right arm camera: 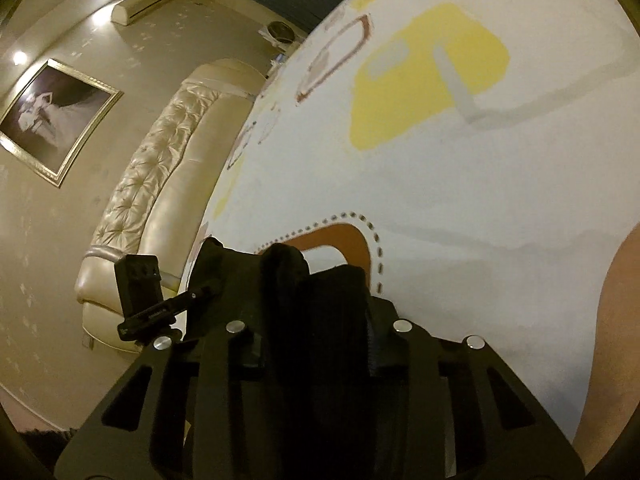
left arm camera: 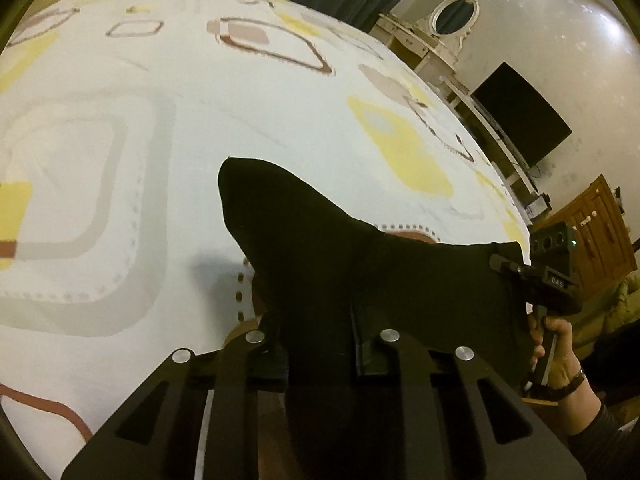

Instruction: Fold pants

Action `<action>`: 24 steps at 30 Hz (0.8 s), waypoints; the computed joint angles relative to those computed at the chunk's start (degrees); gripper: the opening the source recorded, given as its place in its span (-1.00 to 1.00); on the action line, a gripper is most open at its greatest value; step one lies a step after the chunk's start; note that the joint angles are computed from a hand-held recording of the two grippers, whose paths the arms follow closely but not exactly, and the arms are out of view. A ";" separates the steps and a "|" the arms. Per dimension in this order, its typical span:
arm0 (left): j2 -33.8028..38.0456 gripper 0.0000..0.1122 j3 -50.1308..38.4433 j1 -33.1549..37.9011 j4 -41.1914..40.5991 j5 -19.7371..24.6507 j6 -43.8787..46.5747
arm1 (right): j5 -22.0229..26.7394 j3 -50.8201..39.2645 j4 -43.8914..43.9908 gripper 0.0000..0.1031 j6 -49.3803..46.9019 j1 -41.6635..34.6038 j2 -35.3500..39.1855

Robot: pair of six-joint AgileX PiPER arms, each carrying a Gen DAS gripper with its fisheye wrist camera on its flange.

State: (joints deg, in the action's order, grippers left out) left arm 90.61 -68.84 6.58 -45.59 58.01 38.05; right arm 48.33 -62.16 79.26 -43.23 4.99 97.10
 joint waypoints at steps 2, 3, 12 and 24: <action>0.83 -0.62 -1.86 -0.21 0.94 -0.39 -0.82 | -0.58 -1.58 -0.43 -0.38 0.62 0.35 0.44; 1.76 -0.62 -3.48 -0.31 1.39 -0.57 -1.46 | -0.63 -3.03 -0.49 -0.38 1.08 0.62 1.23; 13.07 -0.62 -19.80 -1.94 8.79 -1.08 -9.31 | -1.61 -22.04 -7.28 -0.38 10.42 2.37 12.41; 30.80 -0.59 -42.78 -1.84 13.74 5.97 -18.64 | 3.54 -54.02 -20.90 -0.38 33.56 2.69 34.27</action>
